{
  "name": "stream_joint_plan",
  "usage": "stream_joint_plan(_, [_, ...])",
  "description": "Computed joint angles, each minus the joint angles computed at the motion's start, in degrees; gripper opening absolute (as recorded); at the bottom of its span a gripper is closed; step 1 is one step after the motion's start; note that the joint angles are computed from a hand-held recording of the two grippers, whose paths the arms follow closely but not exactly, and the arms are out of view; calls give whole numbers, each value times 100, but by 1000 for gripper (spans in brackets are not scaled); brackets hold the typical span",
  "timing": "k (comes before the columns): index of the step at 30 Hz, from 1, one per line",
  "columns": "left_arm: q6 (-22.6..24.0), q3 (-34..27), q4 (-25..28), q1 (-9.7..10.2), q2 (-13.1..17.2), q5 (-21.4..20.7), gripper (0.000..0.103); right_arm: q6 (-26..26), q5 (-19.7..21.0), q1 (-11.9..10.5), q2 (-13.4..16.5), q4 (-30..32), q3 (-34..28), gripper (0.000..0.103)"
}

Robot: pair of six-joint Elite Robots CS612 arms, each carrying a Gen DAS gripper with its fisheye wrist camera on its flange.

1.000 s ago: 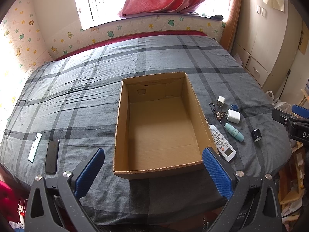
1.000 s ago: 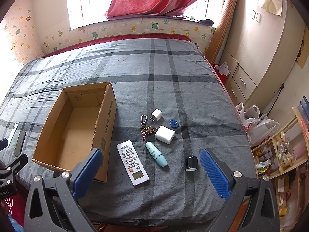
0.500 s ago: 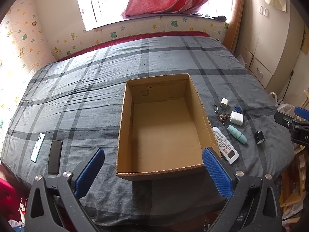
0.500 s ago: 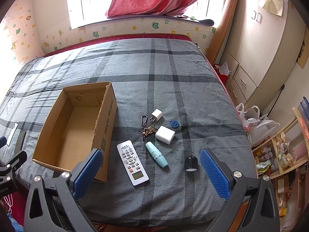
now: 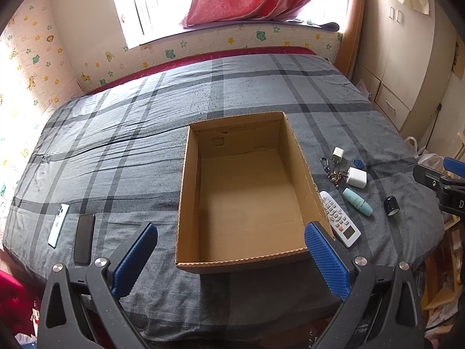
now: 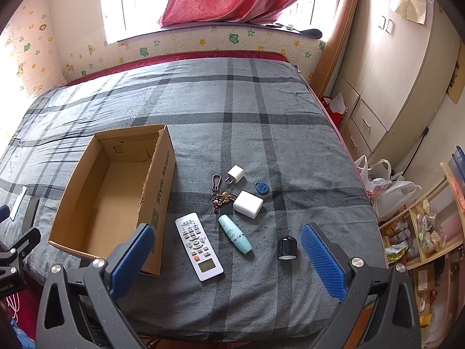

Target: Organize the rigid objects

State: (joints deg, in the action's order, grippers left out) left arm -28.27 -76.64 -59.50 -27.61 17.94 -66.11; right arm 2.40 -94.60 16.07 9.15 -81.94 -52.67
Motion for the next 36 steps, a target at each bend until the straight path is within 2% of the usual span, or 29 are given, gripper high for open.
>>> stream_joint_plan(16, [124,112,-89,14,-41,10,103,12,44,-28,-73,-24,150,103])
stream_joint_plan(24, [206,186,-278,81,-20,-170,103,46,-2,-38,-157,-67,367,103])
stream_joint_plan(32, [431,275,-536,223,104,-229,103,87,-60,-43,-211,-169,595,103])
stream_joint_plan(36, [336,374,-579,373,162,-407,103,130,-85,-57,-235,-164,726,103])
